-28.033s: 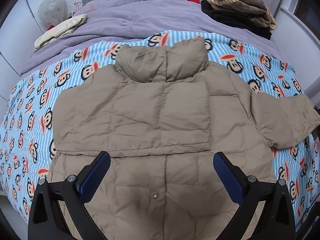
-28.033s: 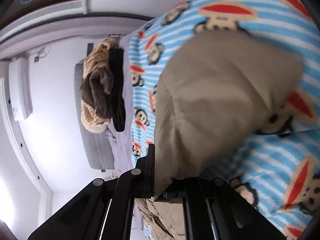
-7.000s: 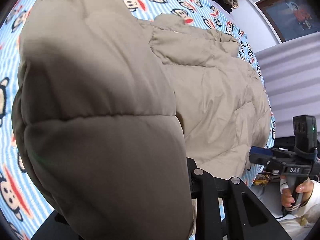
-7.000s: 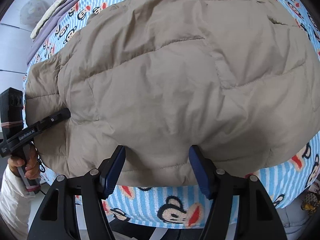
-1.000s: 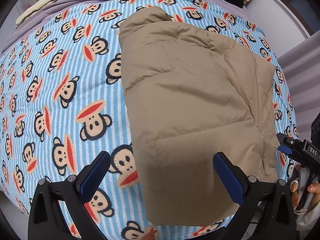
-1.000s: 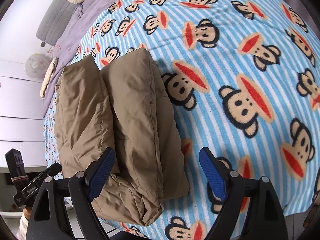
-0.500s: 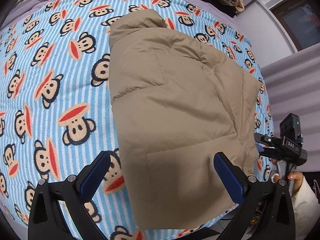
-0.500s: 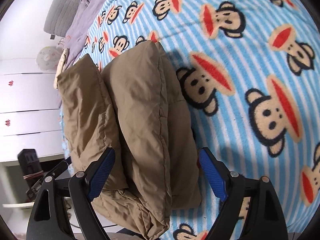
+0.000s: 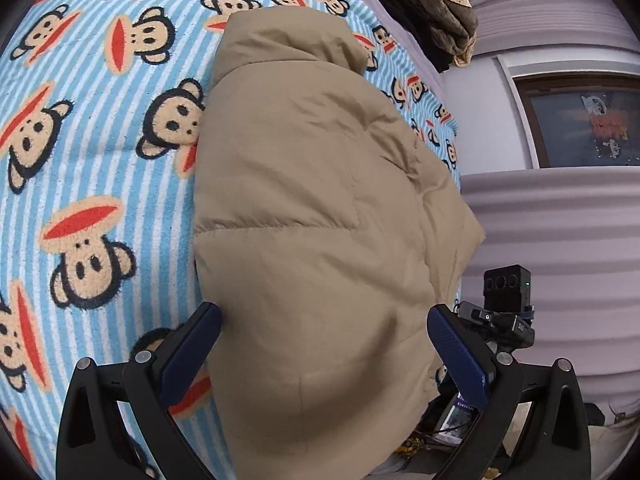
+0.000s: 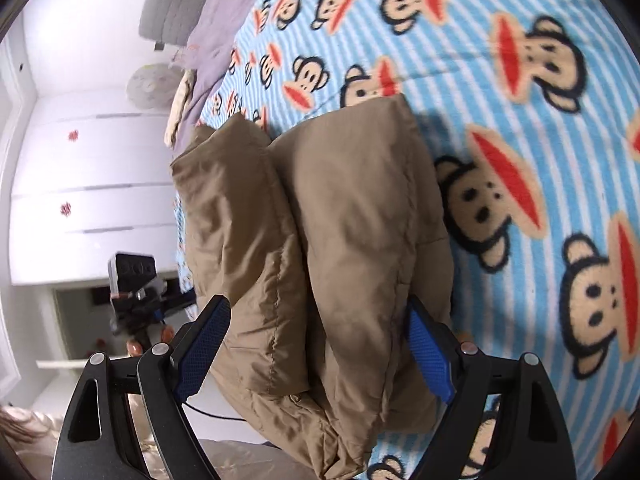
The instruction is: Fold large clothes
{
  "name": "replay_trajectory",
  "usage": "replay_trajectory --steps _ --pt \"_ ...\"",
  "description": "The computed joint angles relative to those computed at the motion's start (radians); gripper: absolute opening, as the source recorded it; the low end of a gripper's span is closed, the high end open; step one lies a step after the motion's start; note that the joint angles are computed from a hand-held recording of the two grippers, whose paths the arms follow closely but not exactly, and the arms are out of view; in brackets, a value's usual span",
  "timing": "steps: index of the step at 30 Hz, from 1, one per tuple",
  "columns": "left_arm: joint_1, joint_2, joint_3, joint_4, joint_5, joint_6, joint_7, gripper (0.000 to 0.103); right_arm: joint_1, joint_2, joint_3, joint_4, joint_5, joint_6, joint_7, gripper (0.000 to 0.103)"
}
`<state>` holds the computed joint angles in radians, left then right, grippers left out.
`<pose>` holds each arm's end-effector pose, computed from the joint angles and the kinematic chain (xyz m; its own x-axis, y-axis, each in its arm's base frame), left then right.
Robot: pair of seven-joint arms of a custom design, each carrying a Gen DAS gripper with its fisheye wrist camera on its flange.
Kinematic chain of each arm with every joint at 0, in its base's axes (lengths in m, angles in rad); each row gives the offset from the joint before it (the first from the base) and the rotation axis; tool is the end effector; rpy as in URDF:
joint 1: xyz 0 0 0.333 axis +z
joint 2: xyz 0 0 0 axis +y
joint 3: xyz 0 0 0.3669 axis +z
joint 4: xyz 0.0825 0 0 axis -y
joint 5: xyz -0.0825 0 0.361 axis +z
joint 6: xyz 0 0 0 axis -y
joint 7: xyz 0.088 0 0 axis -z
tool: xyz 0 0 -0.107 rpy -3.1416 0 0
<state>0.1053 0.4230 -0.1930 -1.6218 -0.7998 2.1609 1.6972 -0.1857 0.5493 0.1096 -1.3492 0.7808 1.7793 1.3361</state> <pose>0.6861 -0.0673 0.4637 0.1554 -0.7018 0.6952 -0.9696 -0.2431 -0.0287 0.7144 -0.0131 0.4769 -0.0551 -0.6821 -0.7292 -0.9976 0.0678 0.0119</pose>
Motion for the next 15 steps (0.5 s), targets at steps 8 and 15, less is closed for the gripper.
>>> replay_trajectory --steps 8,15 --pt "0.007 0.087 -0.026 0.04 -0.017 -0.035 0.031 0.103 0.029 0.16 0.022 0.198 -0.134 -0.08 0.05 0.088" --pt "0.03 0.119 -0.052 0.018 -0.126 -0.028 0.049 0.103 -0.02 0.243 0.077 0.22 -0.016 -0.09 0.065 0.095"
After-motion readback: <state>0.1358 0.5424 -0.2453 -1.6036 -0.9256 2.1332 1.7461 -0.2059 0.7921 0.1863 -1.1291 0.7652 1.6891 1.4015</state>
